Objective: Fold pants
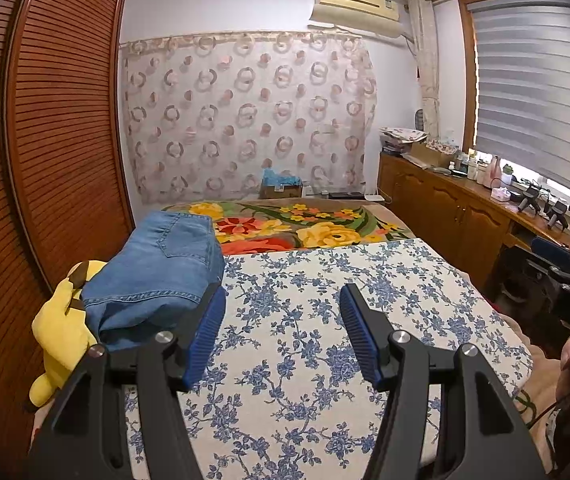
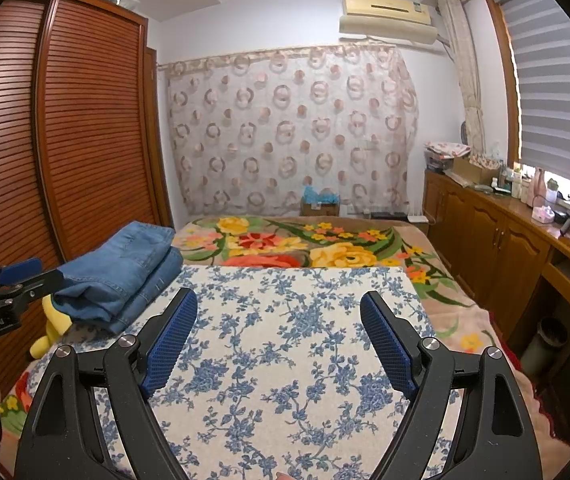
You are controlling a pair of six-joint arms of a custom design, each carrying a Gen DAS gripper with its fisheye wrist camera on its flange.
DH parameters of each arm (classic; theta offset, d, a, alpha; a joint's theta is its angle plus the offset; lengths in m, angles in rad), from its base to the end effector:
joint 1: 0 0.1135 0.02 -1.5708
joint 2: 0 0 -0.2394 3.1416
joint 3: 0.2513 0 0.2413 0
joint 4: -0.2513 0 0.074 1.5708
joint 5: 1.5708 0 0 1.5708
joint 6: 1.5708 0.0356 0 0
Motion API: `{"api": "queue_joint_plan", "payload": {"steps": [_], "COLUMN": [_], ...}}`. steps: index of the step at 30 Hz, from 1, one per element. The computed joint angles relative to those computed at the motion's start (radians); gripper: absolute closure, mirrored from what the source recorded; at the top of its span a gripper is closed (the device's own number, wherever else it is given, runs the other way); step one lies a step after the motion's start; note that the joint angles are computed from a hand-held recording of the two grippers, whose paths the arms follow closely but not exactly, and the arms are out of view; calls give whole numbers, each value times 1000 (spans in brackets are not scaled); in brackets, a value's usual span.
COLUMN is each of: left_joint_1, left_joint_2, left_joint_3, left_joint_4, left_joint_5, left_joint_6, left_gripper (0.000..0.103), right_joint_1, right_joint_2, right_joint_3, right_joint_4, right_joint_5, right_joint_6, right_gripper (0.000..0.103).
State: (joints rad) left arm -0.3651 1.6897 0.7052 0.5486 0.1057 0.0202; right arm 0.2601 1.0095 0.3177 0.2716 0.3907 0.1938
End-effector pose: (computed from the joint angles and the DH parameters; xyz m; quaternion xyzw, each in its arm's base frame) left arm 0.3040 -0.1202 0.1435 0.1891 0.8211 -0.1360 0.5211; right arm 0.2049 0.0405 0.1697 0.0783 0.8261 -0.0386 0.5567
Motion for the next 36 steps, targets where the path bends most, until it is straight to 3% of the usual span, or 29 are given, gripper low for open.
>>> {"api": "queue_joint_plan", "payload": {"steps": [36], "left_joint_1": [23], "left_joint_2": [-7], "left_joint_3": [-8], "left_joint_4": [8], "left_joint_5": [13], "left_joint_6": [7], "left_gripper": [43], "right_joint_1": [1], "right_joint_2": [-19], "right_joint_3": [1], "right_joint_4": [-12], "right_joint_5": [1], "right_joint_6": [-2], "right_gripper": [17]}}
